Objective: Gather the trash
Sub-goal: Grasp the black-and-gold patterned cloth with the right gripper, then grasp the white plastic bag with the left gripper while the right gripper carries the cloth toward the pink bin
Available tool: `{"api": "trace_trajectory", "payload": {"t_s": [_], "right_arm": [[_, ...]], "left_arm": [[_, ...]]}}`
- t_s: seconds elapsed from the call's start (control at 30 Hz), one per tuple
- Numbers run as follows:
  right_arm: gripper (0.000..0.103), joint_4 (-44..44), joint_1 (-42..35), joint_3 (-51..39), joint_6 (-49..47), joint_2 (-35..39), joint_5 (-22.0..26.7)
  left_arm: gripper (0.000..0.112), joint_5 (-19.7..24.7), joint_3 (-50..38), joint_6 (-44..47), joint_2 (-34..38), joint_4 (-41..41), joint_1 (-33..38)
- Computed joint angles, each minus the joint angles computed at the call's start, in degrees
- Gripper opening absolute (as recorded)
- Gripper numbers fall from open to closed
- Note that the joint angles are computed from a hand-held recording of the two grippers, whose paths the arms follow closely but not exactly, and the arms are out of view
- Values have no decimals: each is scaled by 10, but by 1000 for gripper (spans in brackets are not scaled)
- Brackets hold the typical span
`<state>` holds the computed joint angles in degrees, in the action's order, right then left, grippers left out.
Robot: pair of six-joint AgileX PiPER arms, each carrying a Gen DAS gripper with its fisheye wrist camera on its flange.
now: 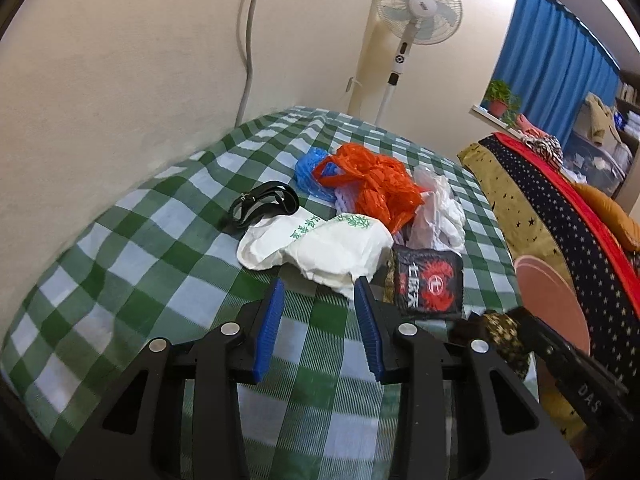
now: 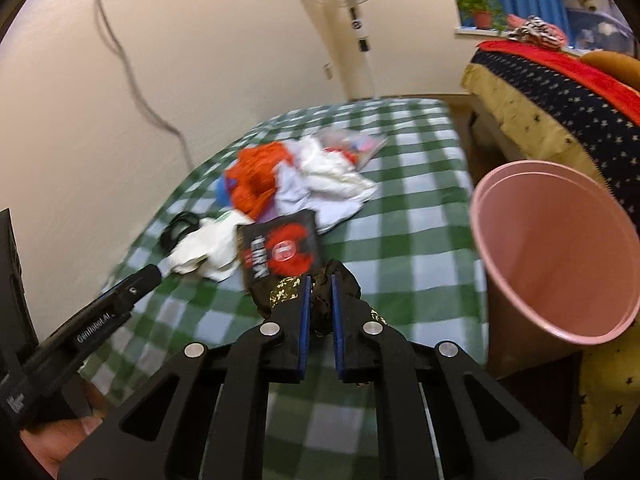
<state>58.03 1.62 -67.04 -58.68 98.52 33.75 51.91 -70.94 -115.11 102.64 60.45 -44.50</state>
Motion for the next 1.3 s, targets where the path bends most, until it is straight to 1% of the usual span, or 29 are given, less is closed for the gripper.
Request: {"api": "trace_trajectory", "payload": {"t_s": [0.13, 0.17, 0.2, 0.23, 0.4, 0.47, 0.5, 0.53, 0.57, 0.6, 0.67, 0.77, 1.0, 1.07, 1.3], "right_arm": [[10, -20, -5, -28, 25, 25, 8], [10, -23, -5, -34, 27, 31, 8], [10, -25, -4, -40, 29, 36, 9], [10, -24, -6, -41, 27, 37, 12], [10, -23, -4, -55, 27, 50, 16], [10, -23, -3, -58, 26, 51, 18], [10, -22, -2, -58, 24, 50, 17], [10, -22, -2, -57, 23, 49, 18], [10, -21, -1, -56, 21, 47, 18], [10, -19, -1, -54, 18, 44, 16], [10, -15, -2, -50, 14, 38, 11], [10, -11, -5, -48, 12, 30, 6], [10, 12, -10, -18, -24, -11, -14], [10, 17, -13, -10, -30, -24, -17], [10, 41, -36, 18, -57, -75, -18]], "left_arm": [[37, -31, -9, 0, 10, -10, 32], [44, -55, -8, -1, 11, -18, 46], [47, -85, -5, -2, 11, -26, 61], [48, -96, -3, -6, 12, -28, 67], [48, -130, -8, -10, 25, -33, 89], [45, -141, -5, -16, 26, -30, 93], [42, -145, -3, -19, 26, -29, 95], [33, -148, -4, -15, 28, -33, 97], [28, -146, -6, -9, 29, -39, 97], [26, -142, -8, -4, 30, -40, 95], [19, -126, -10, 2, 26, -36, 89], [14, -105, -14, 16, 19, -35, 80], [9, -51, -12, 40, -8, -13, 36], [8, -25, -9, 45, -18, -3, 18], [7, 16, 5, 46, -53, 9, -27]]}}
